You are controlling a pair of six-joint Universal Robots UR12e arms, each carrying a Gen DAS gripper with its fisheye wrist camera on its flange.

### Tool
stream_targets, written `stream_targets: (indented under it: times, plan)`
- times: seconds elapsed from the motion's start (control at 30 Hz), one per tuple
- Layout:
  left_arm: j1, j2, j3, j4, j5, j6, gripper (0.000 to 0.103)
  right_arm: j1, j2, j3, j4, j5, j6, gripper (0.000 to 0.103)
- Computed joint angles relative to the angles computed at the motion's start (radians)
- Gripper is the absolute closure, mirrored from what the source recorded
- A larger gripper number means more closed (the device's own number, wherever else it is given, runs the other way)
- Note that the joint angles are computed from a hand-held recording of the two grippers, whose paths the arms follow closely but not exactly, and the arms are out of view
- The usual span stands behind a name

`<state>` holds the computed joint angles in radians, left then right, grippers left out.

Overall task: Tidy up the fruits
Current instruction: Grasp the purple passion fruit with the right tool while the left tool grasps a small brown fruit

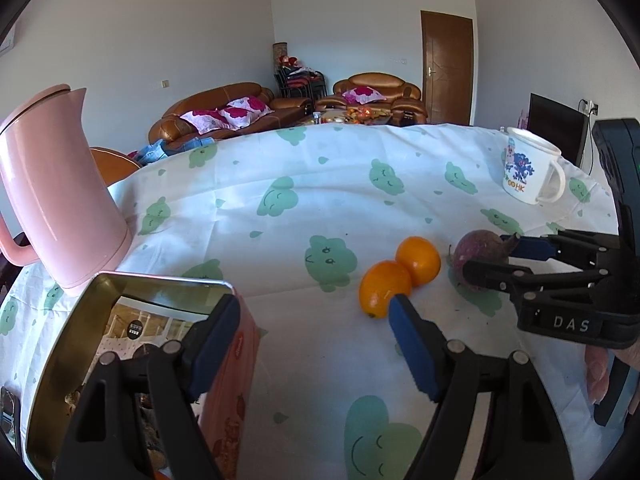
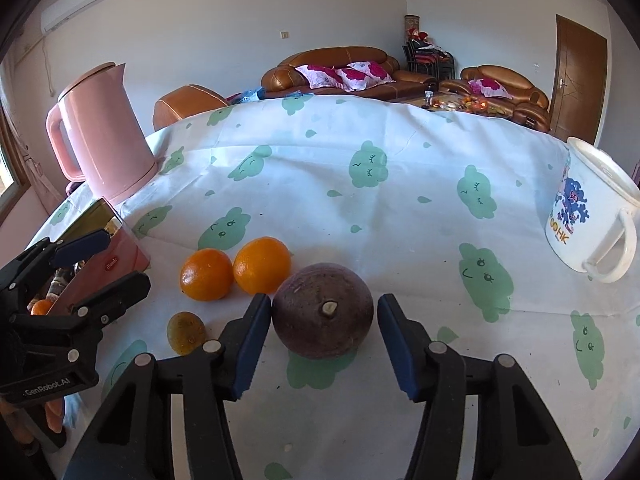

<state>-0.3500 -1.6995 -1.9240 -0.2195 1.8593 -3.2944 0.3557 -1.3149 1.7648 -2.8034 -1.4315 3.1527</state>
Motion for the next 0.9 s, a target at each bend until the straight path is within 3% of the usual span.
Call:
stream_targets:
  times: [0.13, 0.27, 0.33, 0.4, 0.5, 0.7, 0.9]
  plan:
    - [-0.001, 0.006, 0.000, -0.005, -0.093, 0.016, 0.024, 0.013, 0.000, 0.000, -0.013, -0.043, -0.015, 0.049]
    - [0.003, -0.007, 0.023, -0.073, -0.163, 0.008, 0.026, 0.006, 0.000, -0.001, -0.007, -0.023, -0.008, 0.048]
    - [0.009, -0.013, 0.037, -0.125, -0.190, 0.007, 0.042, -0.003, 0.002, -0.005, 0.010, 0.013, -0.002, 0.048]
    - [0.016, -0.016, 0.046, -0.163, -0.225, 0.006, 0.049, -0.013, 0.005, -0.012, 0.042, 0.059, -0.004, 0.048]
    - [0.017, -0.018, 0.050, -0.180, -0.246, 0.014, 0.073, -0.008, 0.005, -0.011, 0.038, 0.047, -0.010, 0.048]
    - [0.011, -0.017, 0.047, -0.169, -0.235, 0.029, 0.072, 0.001, -0.002, 0.004, -0.011, 0.010, -0.016, 0.048]
    - [0.008, -0.005, 0.023, -0.095, -0.217, 0.026, 0.073, 0.007, -0.014, 0.034, -0.118, -0.012, -0.018, 0.048]
